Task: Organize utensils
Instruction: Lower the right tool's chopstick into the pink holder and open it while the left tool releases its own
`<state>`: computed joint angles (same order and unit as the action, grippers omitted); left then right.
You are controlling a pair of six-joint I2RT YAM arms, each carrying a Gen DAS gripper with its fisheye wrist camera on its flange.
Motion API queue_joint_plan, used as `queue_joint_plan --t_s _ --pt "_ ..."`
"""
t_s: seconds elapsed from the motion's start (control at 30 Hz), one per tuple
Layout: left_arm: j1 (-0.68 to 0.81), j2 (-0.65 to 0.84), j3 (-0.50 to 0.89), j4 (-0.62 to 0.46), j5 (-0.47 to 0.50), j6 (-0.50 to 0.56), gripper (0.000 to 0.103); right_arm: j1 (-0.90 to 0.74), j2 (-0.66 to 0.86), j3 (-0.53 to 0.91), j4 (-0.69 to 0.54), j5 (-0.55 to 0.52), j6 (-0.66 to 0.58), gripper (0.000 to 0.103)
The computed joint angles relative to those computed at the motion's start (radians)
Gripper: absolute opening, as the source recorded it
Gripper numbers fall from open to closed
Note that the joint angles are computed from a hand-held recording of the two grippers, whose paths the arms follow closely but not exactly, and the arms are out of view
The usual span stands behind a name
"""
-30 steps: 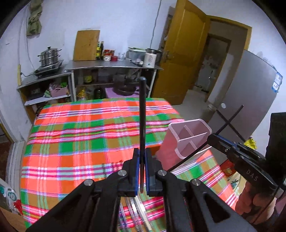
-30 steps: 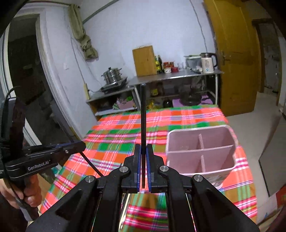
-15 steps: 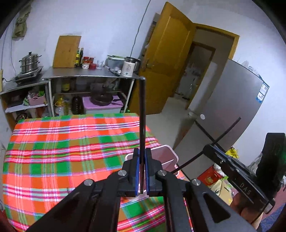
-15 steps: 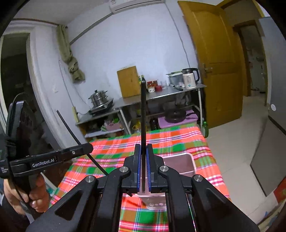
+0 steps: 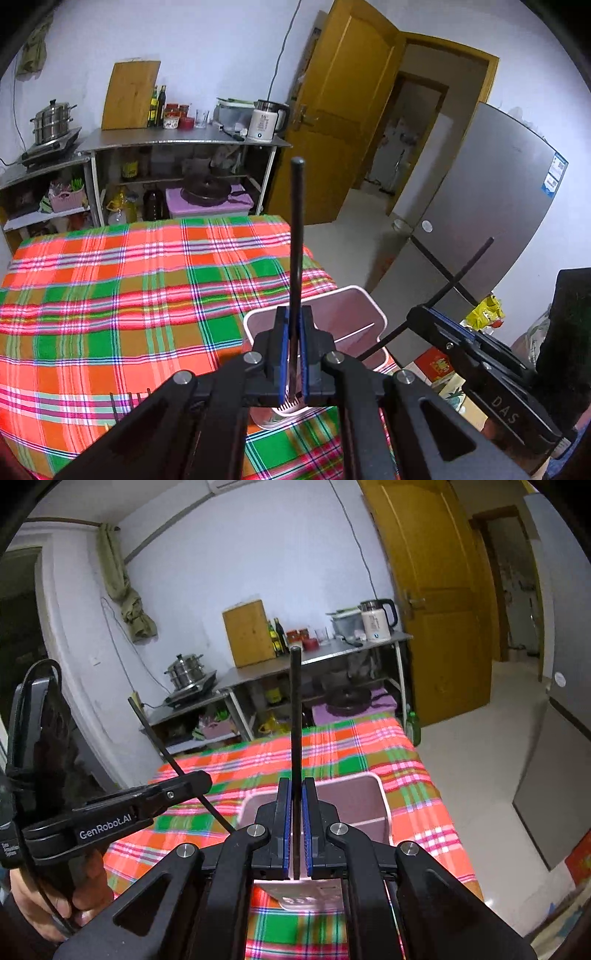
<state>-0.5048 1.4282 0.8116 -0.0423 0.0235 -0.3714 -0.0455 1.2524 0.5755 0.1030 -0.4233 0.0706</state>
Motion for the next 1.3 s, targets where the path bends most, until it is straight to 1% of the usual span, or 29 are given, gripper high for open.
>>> queue_joint_plan --t_s 0.13,0.23,0.27,0.3,0.33,0.37,0.4,0.5,0.73,0.93,1.17,1.3 --pt "0.005 0.035 -0.012 0.031 0.004 -0.004 0.006 -0.002 0.06 -0.009 0.03 0.005 -0.002 0.005" --pt "0.009 0.036 -0.027 0.05 0.015 -0.006 0.009 -0.006 0.101 -0.015 0.047 0.003 -0.001 0.005" --pt "0.01 0.033 -0.031 0.053 0.015 -0.005 0.015 -0.009 0.111 -0.01 0.044 -0.002 -0.001 0.005" --pt "0.012 0.031 -0.037 0.062 0.02 -0.005 0.024 -0.013 0.12 -0.006 0.039 -0.009 -0.004 0.006" --pt "0.015 0.025 -0.045 0.071 0.026 -0.005 0.028 -0.017 0.124 -0.013 0.046 -0.013 -0.009 0.006" --pt "0.019 0.015 -0.057 0.08 0.026 -0.006 0.031 -0.016 0.12 -0.016 0.046 -0.01 -0.01 0.006" --pt "0.021 0.004 -0.065 0.085 0.026 -0.006 0.032 -0.016 0.11 -0.024 0.052 -0.006 -0.009 0.007" --pt "0.028 -0.042 -0.094 0.091 0.02 -0.006 0.037 -0.025 0.071 -0.044 0.058 -0.021 0.001 0.015" --pt "0.046 -0.19 -0.212 0.096 0.0 0.001 0.037 -0.047 -0.04 -0.102 0.057 -0.053 0.021 0.019" --pt "0.077 -0.358 -0.35 0.078 -0.006 0.003 0.037 -0.07 -0.15 -0.172 0.041 -0.068 0.034 0.021" --pt "0.118 -0.536 -0.5 0.04 -0.018 0.005 0.037 -0.051 -0.258 -0.252 0.005 -0.06 0.027 0.021" --pt "0.143 -0.647 -0.586 0.0 -0.025 0.015 0.037 0.002 -0.302 -0.296 0.0 -0.031 0.024 0.021"
